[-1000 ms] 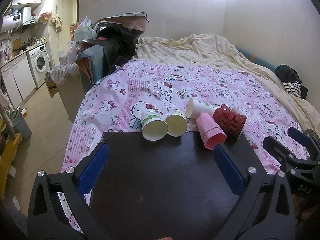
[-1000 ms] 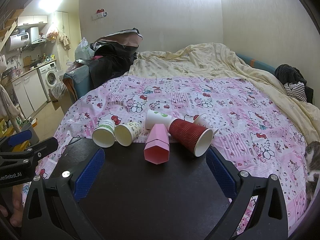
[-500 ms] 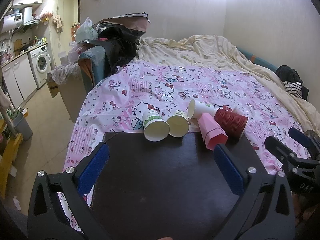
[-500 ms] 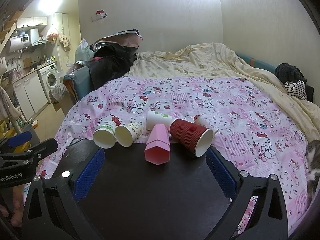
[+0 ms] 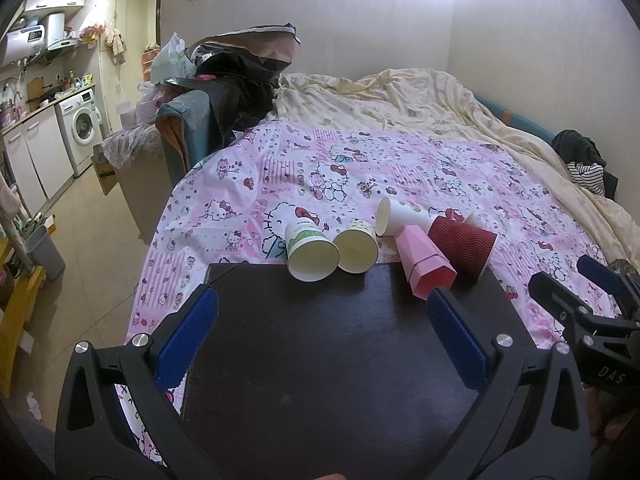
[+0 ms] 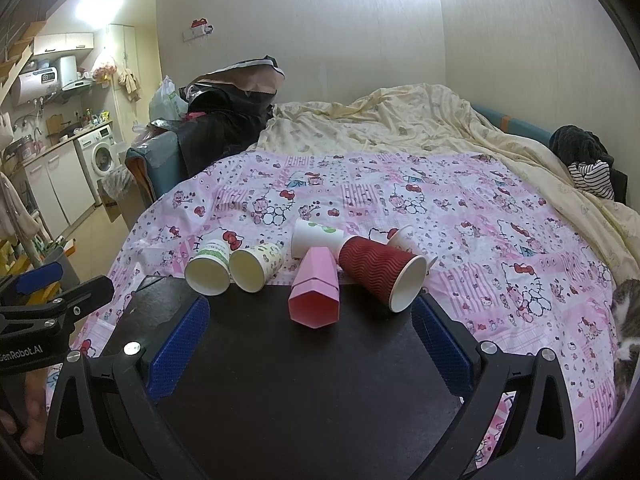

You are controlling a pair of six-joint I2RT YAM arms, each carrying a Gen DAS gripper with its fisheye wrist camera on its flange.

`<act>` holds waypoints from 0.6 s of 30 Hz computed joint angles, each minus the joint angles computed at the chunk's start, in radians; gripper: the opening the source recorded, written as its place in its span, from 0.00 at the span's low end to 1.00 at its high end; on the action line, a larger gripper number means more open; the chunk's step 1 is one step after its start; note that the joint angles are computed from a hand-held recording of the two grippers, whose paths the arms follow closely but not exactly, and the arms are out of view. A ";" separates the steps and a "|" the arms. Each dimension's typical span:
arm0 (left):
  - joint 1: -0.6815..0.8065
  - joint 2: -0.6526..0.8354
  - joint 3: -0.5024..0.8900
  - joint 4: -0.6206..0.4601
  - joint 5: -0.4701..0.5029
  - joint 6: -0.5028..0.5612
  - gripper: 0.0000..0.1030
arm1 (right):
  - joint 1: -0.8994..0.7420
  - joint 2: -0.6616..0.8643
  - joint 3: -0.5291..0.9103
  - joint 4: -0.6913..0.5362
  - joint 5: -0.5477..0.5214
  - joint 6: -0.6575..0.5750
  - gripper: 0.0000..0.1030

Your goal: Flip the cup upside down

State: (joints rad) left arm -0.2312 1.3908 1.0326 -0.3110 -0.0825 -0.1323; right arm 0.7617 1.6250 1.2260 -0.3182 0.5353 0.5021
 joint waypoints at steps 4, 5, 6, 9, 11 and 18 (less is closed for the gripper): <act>0.000 -0.001 -0.001 0.000 0.002 0.002 1.00 | 0.004 -0.003 0.000 -0.005 0.003 0.005 1.00; 0.000 -0.001 -0.002 0.002 0.002 0.002 1.00 | 0.003 -0.003 -0.001 -0.004 0.003 0.005 1.00; 0.000 -0.001 -0.002 0.002 0.002 0.002 1.00 | 0.004 -0.003 -0.002 -0.003 0.003 0.005 1.00; 0.002 0.001 0.001 0.001 0.003 0.002 1.00 | 0.003 -0.003 -0.002 -0.003 0.002 0.004 1.00; 0.000 0.000 0.000 0.000 0.004 -0.002 1.00 | 0.003 -0.004 -0.001 -0.004 0.001 0.004 1.00; -0.003 -0.001 -0.008 0.007 0.001 -0.004 1.00 | -0.002 -0.014 -0.012 0.010 -0.002 -0.001 1.00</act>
